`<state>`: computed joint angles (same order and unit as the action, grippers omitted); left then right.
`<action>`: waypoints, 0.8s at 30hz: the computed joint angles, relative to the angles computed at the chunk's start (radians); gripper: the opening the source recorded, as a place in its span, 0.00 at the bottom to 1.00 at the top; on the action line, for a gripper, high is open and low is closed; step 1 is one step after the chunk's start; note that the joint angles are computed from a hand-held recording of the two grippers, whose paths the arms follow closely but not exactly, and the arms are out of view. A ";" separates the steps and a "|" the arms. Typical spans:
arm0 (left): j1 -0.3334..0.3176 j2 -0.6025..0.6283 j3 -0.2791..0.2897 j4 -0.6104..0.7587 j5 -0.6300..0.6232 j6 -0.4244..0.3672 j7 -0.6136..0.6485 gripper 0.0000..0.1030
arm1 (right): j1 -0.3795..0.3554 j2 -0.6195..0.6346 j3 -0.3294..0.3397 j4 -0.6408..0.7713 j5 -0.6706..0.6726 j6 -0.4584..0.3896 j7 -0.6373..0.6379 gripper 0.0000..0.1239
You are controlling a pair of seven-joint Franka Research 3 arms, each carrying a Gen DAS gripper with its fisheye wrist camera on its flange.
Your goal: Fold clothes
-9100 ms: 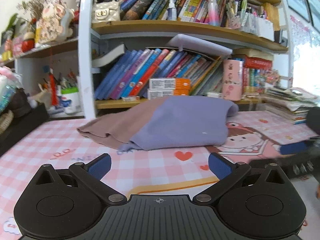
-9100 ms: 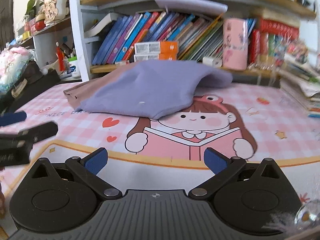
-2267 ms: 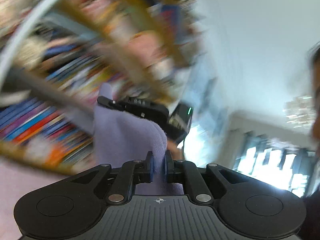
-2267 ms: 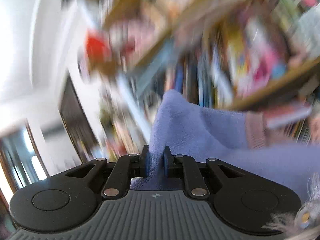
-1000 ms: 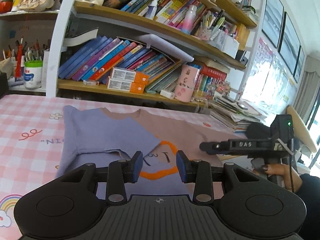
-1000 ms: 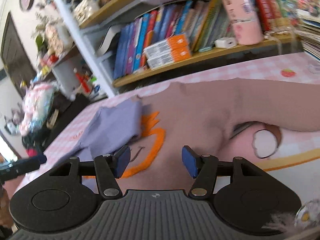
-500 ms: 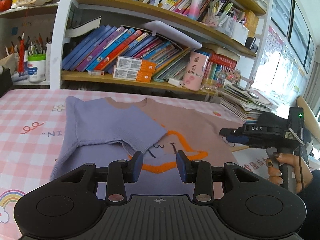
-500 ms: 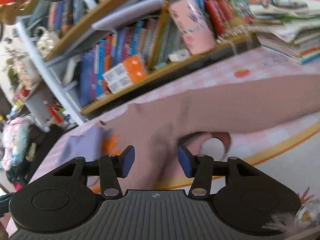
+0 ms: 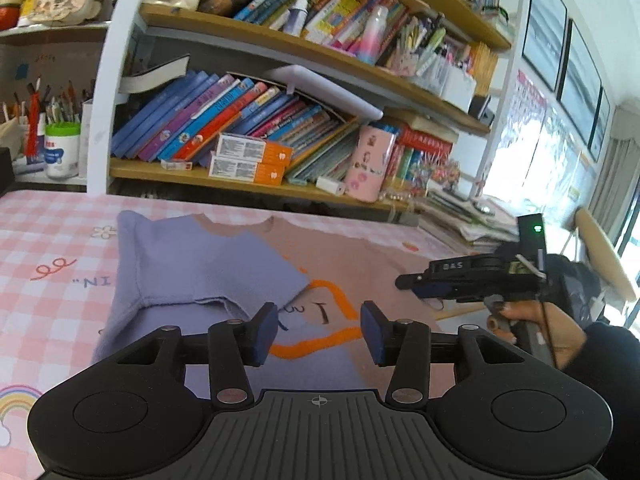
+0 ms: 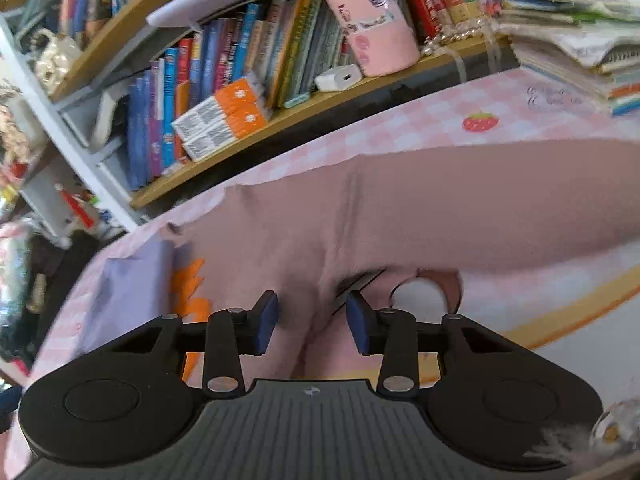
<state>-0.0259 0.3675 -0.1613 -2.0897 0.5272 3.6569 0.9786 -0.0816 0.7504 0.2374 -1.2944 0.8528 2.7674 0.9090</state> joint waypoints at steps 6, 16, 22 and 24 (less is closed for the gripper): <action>0.014 -0.025 0.018 -0.050 -0.021 0.054 -0.010 0.45 | 0.030 0.039 -0.021 0.050 -0.052 0.034 0.074 0.27; -0.305 -0.074 0.238 -0.111 -0.700 -0.069 0.520 0.59 | 0.025 0.060 0.014 0.052 -0.068 0.108 0.091 0.22; -0.555 -0.025 0.431 -0.048 -1.077 -0.125 0.918 0.59 | 0.003 0.066 0.035 0.058 -0.054 0.104 0.086 0.10; -0.606 -0.005 0.479 -0.021 -1.171 -0.142 0.999 0.50 | -0.023 0.067 0.073 0.051 -0.023 0.120 0.036 0.09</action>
<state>-0.6319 0.3626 0.3175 -2.1106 -0.6438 3.5145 1.9776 -0.1044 0.8171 0.3107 -1.2436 0.8297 2.8871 0.9451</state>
